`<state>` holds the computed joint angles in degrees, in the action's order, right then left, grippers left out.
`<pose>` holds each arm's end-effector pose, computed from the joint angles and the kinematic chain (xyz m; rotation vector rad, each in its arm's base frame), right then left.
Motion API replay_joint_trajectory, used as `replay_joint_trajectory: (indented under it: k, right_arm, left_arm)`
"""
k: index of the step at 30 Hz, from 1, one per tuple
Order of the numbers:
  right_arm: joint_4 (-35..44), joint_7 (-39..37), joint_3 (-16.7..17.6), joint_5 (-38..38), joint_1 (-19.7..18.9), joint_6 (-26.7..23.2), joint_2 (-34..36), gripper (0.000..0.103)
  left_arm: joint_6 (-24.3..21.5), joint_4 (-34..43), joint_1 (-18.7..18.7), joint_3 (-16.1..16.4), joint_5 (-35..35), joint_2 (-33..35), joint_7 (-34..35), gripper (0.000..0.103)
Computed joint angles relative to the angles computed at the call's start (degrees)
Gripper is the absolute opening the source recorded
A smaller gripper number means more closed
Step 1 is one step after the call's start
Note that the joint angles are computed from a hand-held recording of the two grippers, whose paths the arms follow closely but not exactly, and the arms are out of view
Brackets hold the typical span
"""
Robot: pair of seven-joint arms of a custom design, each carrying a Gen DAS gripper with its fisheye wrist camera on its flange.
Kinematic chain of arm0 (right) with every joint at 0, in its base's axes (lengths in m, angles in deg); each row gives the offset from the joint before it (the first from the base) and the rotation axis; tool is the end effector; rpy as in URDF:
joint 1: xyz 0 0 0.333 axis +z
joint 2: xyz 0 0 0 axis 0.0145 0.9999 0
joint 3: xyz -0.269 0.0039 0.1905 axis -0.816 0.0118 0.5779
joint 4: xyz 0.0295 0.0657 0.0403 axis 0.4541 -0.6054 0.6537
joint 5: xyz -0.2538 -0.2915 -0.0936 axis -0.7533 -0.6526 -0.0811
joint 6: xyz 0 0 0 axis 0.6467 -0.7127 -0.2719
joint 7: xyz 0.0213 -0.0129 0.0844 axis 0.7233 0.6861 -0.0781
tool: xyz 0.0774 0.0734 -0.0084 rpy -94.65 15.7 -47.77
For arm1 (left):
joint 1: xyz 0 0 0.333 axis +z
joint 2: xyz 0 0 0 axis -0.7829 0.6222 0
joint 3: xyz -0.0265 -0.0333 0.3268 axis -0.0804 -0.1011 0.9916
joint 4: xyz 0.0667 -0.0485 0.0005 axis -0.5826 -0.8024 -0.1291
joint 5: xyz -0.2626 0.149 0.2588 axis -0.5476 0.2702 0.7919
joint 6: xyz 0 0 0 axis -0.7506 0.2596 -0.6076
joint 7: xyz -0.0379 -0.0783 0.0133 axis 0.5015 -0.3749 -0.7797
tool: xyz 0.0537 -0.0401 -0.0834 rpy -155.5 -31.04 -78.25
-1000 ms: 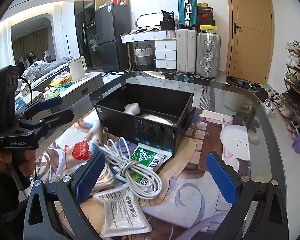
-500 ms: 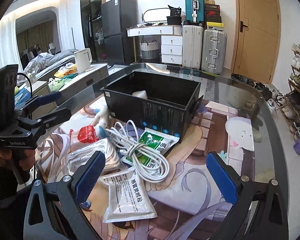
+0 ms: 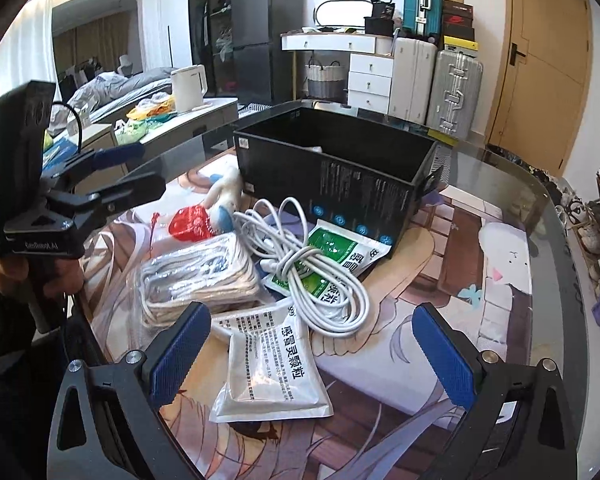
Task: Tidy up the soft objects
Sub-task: 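Withdraw both grippers from the box back toward the pile, then lower the right gripper onto the white printed medicine packet and close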
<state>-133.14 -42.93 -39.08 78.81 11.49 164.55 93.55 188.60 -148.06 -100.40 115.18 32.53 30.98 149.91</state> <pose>0.7437 0.2681 0.4199 -2.2069 0.9196 -0.3907 0.6247 -0.2084 0.4307 -1.5246 1.6274 -1.0266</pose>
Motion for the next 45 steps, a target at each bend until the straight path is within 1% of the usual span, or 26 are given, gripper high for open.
replay_joint_trajectory:
  k: [2,4,8,11,15,18,19,22,24,26,28,30,33,37,41,45]
  right_arm:
    - [0.2,-0.1,0.0,-0.1,0.0,-1.0,0.1,0.102]
    - [0.3,-0.5,-0.1,-0.3,0.0,-1.7,0.2,0.102]
    - [1.4,-0.8,-0.3,-0.3,0.2,-5.1,0.7,0.102]
    - [2.0,-0.1,-1.7,-1.7,1.5,-6.2,1.2,0.102]
    - [3.6,2.5,-3.7,-4.3,3.2,-7.9,2.4,0.102]
    - [4.3,4.5,-4.8,-6.2,4.0,-8.5,3.1,0.102]
    - [4.3,4.4,-4.3,-5.8,3.4,-8.7,3.2,0.102]
    - [5.4,5.7,-4.4,-6.0,3.1,-9.6,3.9,0.102]
    - [6.4,6.3,-4.3,-6.0,2.8,-10.5,4.4,0.102]
    - [6.7,7.1,-4.6,-6.3,2.8,-10.5,4.6,0.102]
    - [7.2,7.6,-4.7,-6.4,2.7,-10.7,4.9,0.102]
    - [7.2,7.9,-4.7,-6.6,2.8,-10.6,4.9,0.102]
    - [7.0,8.5,-4.8,-7.0,2.9,-10.2,4.7,0.102]
    - [7.0,8.7,-4.7,-7.2,2.9,-10.1,4.7,0.102]
    - [5.4,7.0,-3.7,-6.4,2.0,-9.0,4.0,0.102]
    - [4.7,6.2,-3.6,-6.0,1.8,-8.5,3.6,0.101]
  left_arm:
    - [0.0,-0.1,0.7,-0.8,0.4,-0.2,0.0,0.103]
    - [0.0,0.1,0.8,-1.0,0.5,-0.1,-0.1,0.103]
    - [-1.2,0.1,0.5,-0.4,1.3,0.0,-0.6,0.103]
    - [-1.6,-0.1,-1.0,1.4,2.6,0.2,-1.9,0.103]
    - [-1.7,-0.3,-0.8,1.5,4.8,0.2,-3.7,0.103]
    - [-1.9,-0.5,0.7,0.1,6.5,-0.2,-5.3,0.103]
    - [-2.0,-0.6,1.1,-0.2,7.0,-0.3,-5.9,0.103]
    - [-2.0,-0.7,2.6,-1.5,8.5,-0.5,-7.3,0.103]
    - [-2.2,-0.7,2.7,-1.5,9.3,-0.5,-8.1,0.103]
    - [-2.7,-0.6,2.0,-0.5,9.9,-0.3,-8.8,0.103]
    - [-2.7,-0.7,2.5,-0.8,11.1,-0.3,-9.7,0.103]
    - [-2.9,-0.8,2.1,-0.2,11.9,-0.2,-10.5,0.103]
    - [-2.6,-1.1,2.8,-0.7,13.2,-0.4,-11.5,0.103]
    - [-2.7,-1.1,2.7,-0.6,13.7,-0.4,-12.0,0.103]
    - [-2.7,-1.2,2.7,-0.4,14.2,-0.4,-12.5,0.103]
    - [-2.8,-1.3,3.7,-1.4,15.0,-0.4,-13.2,0.103]
